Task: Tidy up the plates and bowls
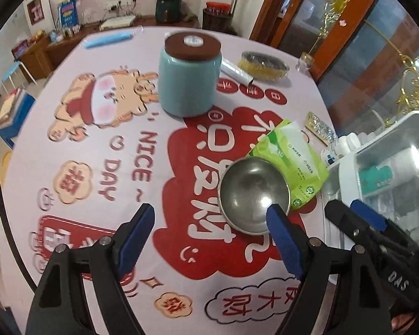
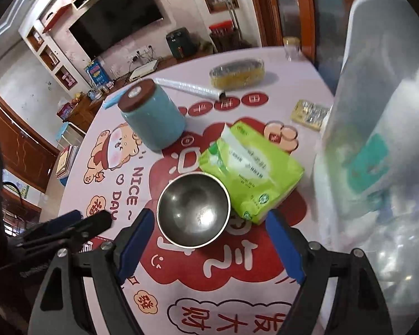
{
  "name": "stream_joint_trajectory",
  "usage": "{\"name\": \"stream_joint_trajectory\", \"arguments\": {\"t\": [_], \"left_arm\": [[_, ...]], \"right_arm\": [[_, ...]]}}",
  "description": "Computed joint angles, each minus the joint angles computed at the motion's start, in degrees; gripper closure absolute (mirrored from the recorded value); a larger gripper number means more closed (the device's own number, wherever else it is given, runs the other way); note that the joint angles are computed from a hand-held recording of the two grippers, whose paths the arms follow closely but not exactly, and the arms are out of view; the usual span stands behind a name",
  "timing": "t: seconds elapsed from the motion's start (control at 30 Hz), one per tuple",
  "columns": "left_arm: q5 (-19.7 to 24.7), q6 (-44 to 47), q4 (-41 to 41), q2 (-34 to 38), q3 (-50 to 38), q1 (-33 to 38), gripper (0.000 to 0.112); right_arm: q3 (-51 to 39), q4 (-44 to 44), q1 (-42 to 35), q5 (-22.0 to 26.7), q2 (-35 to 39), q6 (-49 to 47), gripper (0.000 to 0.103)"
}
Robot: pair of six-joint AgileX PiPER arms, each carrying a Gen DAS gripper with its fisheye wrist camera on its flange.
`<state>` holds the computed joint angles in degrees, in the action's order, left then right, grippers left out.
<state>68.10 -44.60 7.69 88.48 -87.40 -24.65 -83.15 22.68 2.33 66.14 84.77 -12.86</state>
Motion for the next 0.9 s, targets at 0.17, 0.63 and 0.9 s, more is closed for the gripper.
{"name": "stream_joint_trajectory", "arguments": {"t": [0.17,0.63,0.9], "left_arm": [[-5.5,0.8,-3.7,2.1,4.3,1.9,0.031],[-15.8,3.9,-8.4,6.7,11.4,4.6,0.036],[-20.6,6.2,-11.2,8.1,14.1,4.7,0.060]], "right_arm": [[2.1,1.2,-0.9,-0.5,3.3,1.4,0.021],[6.7,9.4,-3.8,-0.4,9.6,0.7,0.035],[8.4,12.2,-4.2,-0.9,11.3,-1.0,0.068]]}}
